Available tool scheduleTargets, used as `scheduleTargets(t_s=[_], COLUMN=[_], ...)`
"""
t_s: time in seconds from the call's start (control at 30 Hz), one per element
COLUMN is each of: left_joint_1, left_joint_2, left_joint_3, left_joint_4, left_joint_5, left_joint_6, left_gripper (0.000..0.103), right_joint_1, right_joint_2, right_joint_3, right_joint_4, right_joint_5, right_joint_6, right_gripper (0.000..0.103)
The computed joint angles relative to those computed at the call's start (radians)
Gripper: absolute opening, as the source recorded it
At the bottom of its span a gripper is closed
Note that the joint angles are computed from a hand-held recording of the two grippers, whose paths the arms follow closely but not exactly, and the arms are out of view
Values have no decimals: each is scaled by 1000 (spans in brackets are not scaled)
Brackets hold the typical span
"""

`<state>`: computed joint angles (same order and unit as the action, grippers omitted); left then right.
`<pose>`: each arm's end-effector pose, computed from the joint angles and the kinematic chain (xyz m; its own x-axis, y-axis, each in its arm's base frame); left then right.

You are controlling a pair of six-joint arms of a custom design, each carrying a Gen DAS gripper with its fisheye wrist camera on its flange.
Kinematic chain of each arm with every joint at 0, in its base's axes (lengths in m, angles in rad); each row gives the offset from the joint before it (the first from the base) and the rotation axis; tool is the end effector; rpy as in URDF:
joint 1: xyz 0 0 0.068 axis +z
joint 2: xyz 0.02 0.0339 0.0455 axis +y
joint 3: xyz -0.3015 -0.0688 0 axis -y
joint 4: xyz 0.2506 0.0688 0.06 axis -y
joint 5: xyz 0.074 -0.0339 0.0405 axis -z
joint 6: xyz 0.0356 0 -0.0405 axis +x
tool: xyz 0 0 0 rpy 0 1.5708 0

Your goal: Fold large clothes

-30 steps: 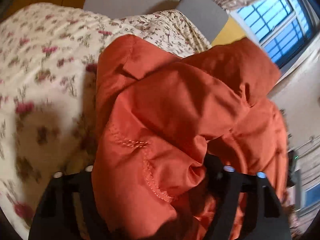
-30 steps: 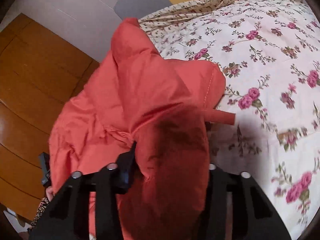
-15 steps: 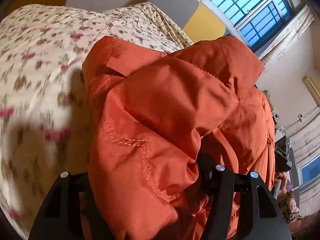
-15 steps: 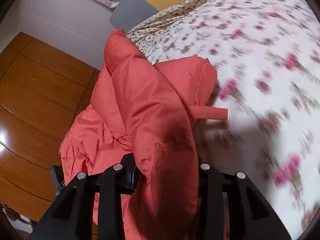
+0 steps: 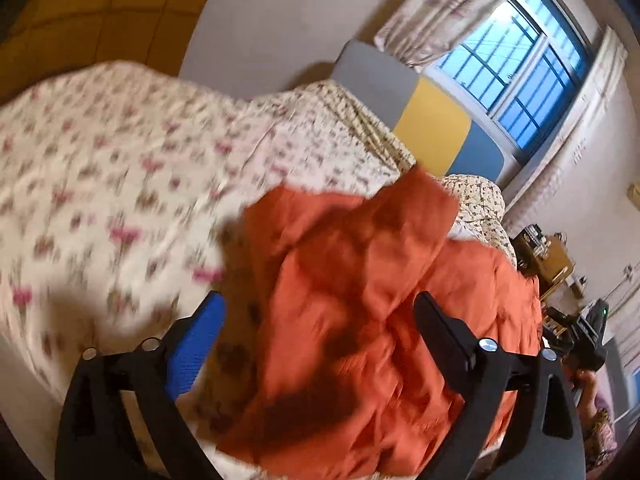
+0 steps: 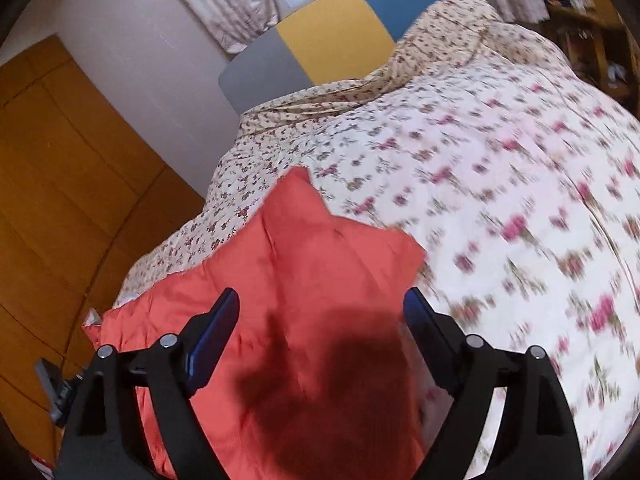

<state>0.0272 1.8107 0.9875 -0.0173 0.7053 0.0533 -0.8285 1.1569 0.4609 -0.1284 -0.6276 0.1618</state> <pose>0.3740 -0.0129 0.1881 -0.7217 0.0209 -0.6919 0.4507 0.7729 -0.4467 0.1502 -0.1328 0.1994 -0.4371 0.6694 -0.6007 0.4026 0.7428 0.5348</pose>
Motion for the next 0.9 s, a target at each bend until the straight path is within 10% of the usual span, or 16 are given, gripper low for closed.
scheduleTargets(t_s=[0.17,0.33,0.6,0.9], left_joint_1=[-128,-189,-157,-260], left_joint_2=[163,194,110,280], left_joint_3=[251,285,248,444], left_joint_4=[-126,-131,70,-8], left_joint_5=[-31,-85,-133,-387], left_joint_6=[-1,-37,-218,-274], left_gripper=[96,29,22,22], right_joint_1=[220,303,238,368], right_joint_2=[146,96,21,330], right_joint_3=[99,51,109,206], right_joint_4=[66,110,135,245], right_joint_5=[211,326,322,574], right_joint_6=[65,65,117,191], right_gripper=[78,20,13,13])
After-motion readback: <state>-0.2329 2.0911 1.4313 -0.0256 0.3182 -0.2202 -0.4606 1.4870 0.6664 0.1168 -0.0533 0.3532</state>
